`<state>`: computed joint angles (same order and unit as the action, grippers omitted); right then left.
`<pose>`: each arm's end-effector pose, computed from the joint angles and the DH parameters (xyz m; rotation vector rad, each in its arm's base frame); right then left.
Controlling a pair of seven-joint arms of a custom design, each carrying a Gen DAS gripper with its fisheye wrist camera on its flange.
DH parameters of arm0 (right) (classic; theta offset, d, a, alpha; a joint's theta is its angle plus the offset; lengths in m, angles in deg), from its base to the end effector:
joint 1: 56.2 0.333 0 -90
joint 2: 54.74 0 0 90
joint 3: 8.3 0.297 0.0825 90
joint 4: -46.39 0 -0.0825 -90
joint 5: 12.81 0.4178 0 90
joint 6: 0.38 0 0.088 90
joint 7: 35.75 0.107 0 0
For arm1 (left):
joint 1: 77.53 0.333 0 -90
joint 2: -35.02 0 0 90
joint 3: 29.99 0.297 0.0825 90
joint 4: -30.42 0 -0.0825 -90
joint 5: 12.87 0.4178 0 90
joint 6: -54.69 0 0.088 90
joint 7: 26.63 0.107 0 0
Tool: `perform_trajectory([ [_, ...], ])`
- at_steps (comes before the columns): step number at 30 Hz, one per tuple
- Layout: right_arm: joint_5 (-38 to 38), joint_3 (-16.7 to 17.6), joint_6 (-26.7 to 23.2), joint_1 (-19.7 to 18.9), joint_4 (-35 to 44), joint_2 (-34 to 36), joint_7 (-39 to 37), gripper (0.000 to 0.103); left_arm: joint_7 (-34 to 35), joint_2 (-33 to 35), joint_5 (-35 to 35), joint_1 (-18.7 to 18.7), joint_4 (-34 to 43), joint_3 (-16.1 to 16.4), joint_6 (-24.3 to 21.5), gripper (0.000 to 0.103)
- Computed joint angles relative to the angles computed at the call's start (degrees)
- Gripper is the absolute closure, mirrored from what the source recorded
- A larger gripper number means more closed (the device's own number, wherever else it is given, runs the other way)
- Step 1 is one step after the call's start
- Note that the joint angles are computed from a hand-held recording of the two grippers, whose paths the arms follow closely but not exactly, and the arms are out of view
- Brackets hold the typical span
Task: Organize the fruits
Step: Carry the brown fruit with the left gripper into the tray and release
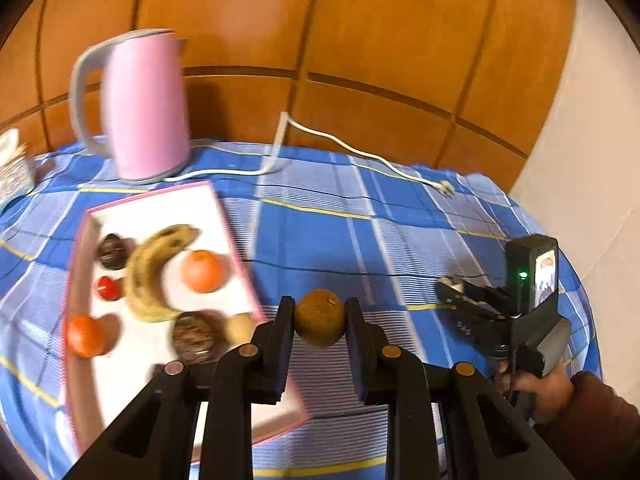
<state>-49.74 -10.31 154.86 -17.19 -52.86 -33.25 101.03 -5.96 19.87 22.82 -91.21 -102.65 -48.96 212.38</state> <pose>0.5579 0.4499 0.3920 -2.0630 1.4515 -0.6268 0.4423 -0.3193 0.4758 -1.9131 1.6976 -0.9175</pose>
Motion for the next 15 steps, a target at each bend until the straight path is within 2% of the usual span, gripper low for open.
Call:
perform_trajectory([
  [4, 0.6, 0.1, 0.3, -0.2, -0.1, 0.0, -0.2, 0.078, -2.1, -7.1, -1.7, 0.7, -5.9, 0.6, -2.6, 0.078],
  [9, 3.4, 0.5, 1.2, -0.9, -0.7, -0.2, -1.4, 0.078, -5.6, -15.7, -4.8, 1.9, -13.0, 0.6, -8.8, 0.078],
  [12, 5.3, 0.9, 2.5, -1.5, -1.5, -0.4, -2.3, 0.078, -7.0, -18.6, -6.6, 2.0, -15.8, 0.9, -11.3, 0.078],
  [15, 7.1, 0.9, 3.9, -1.8, -2.2, -0.7, -3.0, 0.077, -7.8, -19.5, -7.6, 2.0, -16.9, 0.8, -11.6, 0.078],
])
